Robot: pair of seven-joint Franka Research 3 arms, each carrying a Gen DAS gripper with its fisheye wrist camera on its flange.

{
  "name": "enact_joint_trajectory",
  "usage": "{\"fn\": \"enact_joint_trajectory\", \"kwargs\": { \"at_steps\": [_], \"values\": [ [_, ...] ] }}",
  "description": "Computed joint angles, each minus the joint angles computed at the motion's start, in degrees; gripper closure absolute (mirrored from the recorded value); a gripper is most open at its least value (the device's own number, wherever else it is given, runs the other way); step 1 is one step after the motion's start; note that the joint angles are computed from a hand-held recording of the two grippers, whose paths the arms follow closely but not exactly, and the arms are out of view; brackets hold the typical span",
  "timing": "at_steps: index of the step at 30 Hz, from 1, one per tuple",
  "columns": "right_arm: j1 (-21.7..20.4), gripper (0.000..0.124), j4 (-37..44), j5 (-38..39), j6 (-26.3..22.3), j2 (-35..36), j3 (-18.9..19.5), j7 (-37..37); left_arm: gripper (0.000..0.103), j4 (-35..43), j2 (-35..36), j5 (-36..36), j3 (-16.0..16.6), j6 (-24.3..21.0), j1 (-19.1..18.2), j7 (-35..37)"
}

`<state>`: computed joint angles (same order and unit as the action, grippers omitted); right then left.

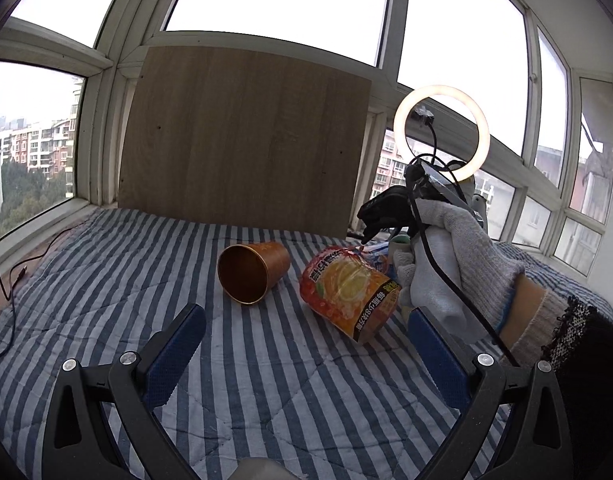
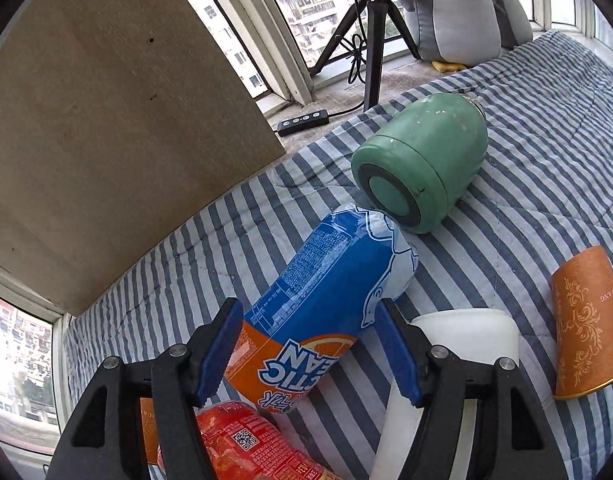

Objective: Flip cup upside down
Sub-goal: 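Close the right tool around the blue bottle's body and lift it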

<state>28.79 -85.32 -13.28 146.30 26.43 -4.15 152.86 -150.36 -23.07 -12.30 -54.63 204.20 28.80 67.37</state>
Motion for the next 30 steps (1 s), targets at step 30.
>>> {"fn": "enact_joint_trajectory", "kwargs": {
  "at_steps": [30],
  "values": [
    [-2.4, 0.063, 14.4, 11.0, -4.4, 9.9, 1.6, -13.1, 0.001, 0.9, 4.2, -7.2, 4.9, -0.4, -6.2, 5.8]
  ]
}}
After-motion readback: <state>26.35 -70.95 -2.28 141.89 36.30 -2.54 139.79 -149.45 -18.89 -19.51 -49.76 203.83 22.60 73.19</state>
